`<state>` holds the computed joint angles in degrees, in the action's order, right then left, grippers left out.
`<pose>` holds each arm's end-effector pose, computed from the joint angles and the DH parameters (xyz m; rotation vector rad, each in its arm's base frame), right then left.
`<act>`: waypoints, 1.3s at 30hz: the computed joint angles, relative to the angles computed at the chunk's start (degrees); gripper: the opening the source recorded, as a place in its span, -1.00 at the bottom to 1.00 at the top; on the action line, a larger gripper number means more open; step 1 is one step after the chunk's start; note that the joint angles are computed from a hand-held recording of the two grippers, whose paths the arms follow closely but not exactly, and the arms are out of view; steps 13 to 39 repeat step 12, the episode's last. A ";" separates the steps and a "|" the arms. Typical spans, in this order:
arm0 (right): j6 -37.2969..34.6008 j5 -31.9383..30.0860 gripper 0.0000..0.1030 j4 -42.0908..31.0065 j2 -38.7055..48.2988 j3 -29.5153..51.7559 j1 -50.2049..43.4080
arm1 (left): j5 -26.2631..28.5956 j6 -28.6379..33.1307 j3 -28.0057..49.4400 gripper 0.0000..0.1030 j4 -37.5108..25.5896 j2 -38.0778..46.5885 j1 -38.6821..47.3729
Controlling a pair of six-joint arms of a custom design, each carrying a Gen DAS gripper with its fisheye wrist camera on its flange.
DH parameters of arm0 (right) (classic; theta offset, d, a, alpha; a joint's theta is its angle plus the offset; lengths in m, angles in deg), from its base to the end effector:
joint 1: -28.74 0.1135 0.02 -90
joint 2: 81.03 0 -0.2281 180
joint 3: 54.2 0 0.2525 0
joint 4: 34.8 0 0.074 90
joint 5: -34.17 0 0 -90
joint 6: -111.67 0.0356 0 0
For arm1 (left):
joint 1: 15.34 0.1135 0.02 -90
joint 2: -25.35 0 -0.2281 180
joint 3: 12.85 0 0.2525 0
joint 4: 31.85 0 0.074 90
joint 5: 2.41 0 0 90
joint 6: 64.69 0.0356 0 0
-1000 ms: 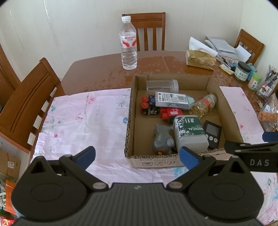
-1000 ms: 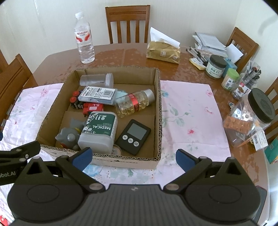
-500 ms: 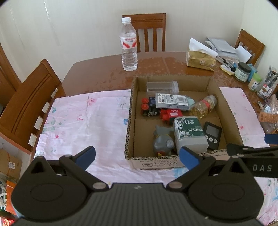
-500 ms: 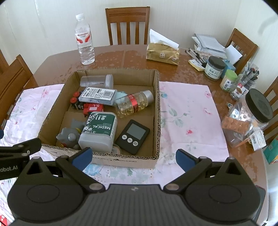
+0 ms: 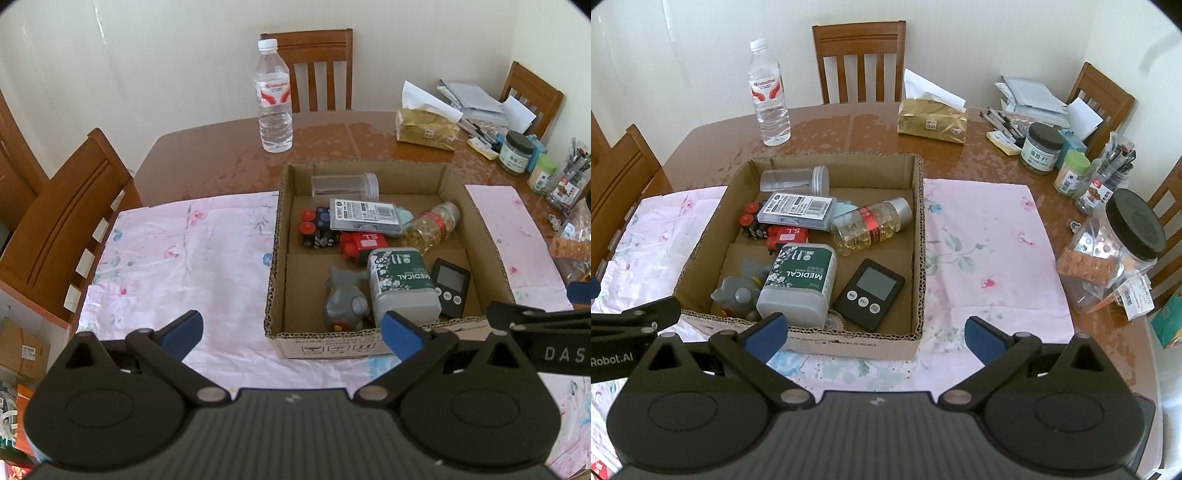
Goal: Organize rigid objects
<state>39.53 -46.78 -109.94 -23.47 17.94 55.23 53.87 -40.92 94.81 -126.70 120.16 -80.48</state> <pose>0.1776 0.0823 0.2745 -0.1421 2.6038 0.0675 0.1439 -0.2636 0.2944 -0.0782 2.5448 0.1554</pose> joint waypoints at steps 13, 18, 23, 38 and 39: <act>0.06 0.27 1.00 -0.32 -0.81 -0.23 0.46 | -0.05 -0.23 0.27 0.98 -0.37 0.04 -0.12; 0.06 0.27 1.00 -0.32 -0.81 -0.23 0.46 | -0.05 -0.23 0.27 0.98 -0.37 0.04 -0.12; 0.06 0.27 1.00 -0.32 -0.81 -0.23 0.46 | -0.05 -0.23 0.27 0.98 -0.37 0.04 -0.12; 0.06 0.27 1.00 -0.32 -0.81 -0.23 0.46 | -0.05 -0.23 0.27 0.98 -0.37 0.04 -0.12; 0.06 0.27 1.00 -0.32 -0.81 -0.23 0.46 | -0.05 -0.23 0.27 0.98 -0.37 0.04 -0.12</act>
